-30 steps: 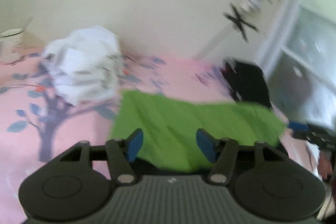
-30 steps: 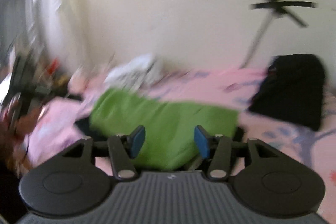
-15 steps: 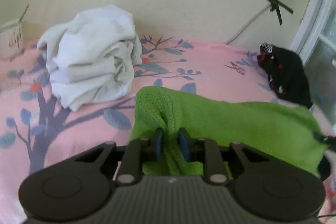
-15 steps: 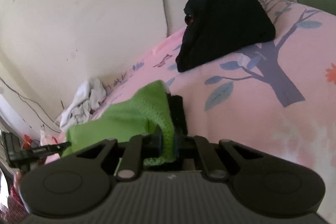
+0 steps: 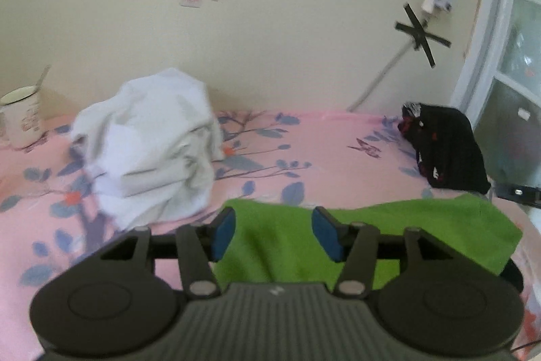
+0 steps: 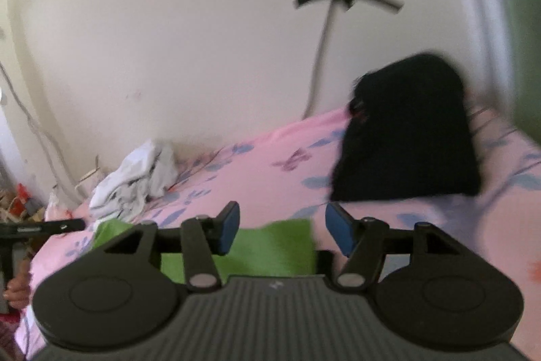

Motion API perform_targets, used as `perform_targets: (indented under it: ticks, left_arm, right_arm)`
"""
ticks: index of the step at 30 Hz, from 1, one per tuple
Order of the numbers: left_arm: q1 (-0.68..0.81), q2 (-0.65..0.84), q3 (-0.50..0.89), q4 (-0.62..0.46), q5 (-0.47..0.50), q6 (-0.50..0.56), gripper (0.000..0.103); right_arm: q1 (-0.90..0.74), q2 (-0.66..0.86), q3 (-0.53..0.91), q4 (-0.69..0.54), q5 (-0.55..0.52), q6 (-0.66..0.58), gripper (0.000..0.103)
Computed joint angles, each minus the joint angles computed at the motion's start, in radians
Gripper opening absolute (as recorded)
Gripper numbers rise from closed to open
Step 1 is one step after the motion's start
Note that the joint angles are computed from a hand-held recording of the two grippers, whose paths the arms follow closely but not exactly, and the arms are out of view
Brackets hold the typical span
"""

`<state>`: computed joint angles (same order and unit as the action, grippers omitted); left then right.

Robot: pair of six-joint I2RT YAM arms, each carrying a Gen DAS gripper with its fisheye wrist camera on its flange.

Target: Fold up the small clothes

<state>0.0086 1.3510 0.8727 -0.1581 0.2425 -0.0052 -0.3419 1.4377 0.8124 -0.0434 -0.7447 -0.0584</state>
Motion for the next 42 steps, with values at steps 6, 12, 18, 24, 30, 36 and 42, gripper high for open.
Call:
perform_targets:
  ticks: [6,12,18,24,30,36,42]
  left_arm:
    - [-0.108,0.312,0.144,0.086,-0.226,0.050,0.058]
    - [-0.050,0.252,0.141,0.029,-0.151,0.005,0.057]
    - [0.140,0.050,-0.017,0.045,0.121,-0.132,0.057]
    - [0.190,0.079,-0.024,-0.033,0.215,-0.143,0.048]
    - [0.192,-0.021,-0.079,-0.067,0.205,-0.101,0.012]
    - [0.218,0.023,-0.045,-0.139,0.149,-0.095,0.011]
    - [0.262,-0.078,-0.073,-0.078,0.274,-0.137,0.017]
  right_arm:
    - [0.126,0.065,-0.107,0.221,0.264,0.063,0.000]
    - [0.106,0.000,-0.128,0.190,0.267,0.108,0.038]
    - [0.112,-0.246,-0.227,0.182,0.152,0.052,0.048]
    - [0.351,-0.187,-0.178,0.074,0.042,-0.017,0.038]
    - [0.618,0.046,-0.096,0.019,0.036,-0.048,0.016]
    - [0.515,0.050,-0.071,-0.041,-0.091,-0.018,0.026]
    - [0.107,-0.163,-0.146,-0.125,-0.225,-0.010,0.044]
